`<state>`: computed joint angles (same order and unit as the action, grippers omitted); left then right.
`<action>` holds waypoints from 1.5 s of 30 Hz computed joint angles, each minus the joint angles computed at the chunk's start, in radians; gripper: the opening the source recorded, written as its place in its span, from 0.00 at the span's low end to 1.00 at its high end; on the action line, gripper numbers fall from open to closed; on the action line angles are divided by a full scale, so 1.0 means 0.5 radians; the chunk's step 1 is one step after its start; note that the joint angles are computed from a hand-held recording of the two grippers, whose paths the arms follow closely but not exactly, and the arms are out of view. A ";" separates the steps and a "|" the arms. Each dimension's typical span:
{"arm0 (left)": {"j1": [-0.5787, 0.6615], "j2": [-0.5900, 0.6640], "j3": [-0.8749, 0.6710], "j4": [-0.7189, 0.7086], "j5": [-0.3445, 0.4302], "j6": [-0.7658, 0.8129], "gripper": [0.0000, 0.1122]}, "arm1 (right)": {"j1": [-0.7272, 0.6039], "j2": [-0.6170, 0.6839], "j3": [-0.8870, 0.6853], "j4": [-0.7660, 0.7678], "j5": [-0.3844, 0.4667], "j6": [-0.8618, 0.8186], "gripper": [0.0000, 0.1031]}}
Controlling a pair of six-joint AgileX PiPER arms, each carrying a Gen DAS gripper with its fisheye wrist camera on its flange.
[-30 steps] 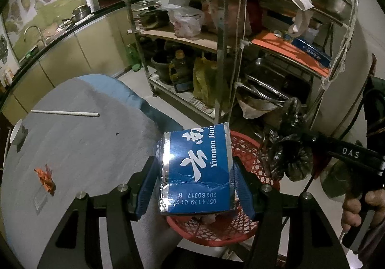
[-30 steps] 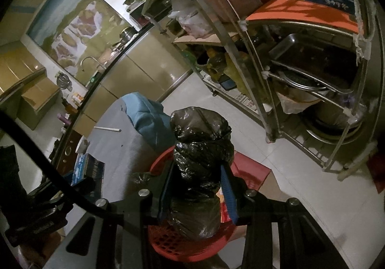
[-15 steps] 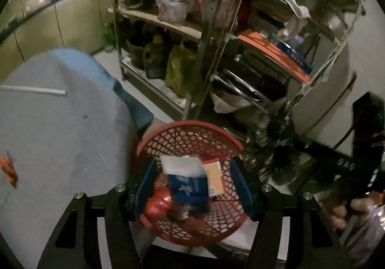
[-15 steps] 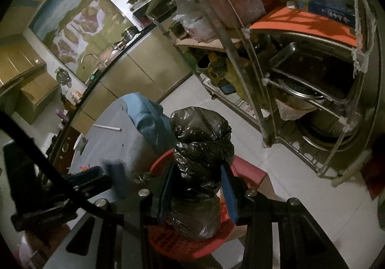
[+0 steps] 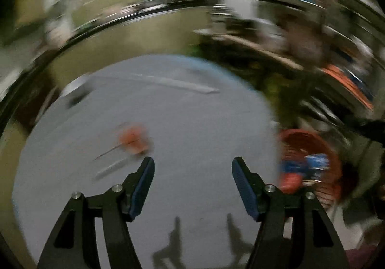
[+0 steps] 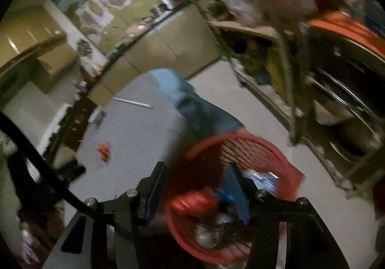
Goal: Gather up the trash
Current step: 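Grasp the orange packet with the right tool while the left tool reaches the clear plastic tray, then grasp the clear plastic tray with the left tool while the right tool holds the orange packet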
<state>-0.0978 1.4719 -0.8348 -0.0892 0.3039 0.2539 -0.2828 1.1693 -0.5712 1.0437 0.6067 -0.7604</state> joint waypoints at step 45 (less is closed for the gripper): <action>0.871 1.507 -1.867 -0.937 1.412 2.484 0.71 | 1.297 1.755 -1.734 -0.831 -0.127 1.258 0.25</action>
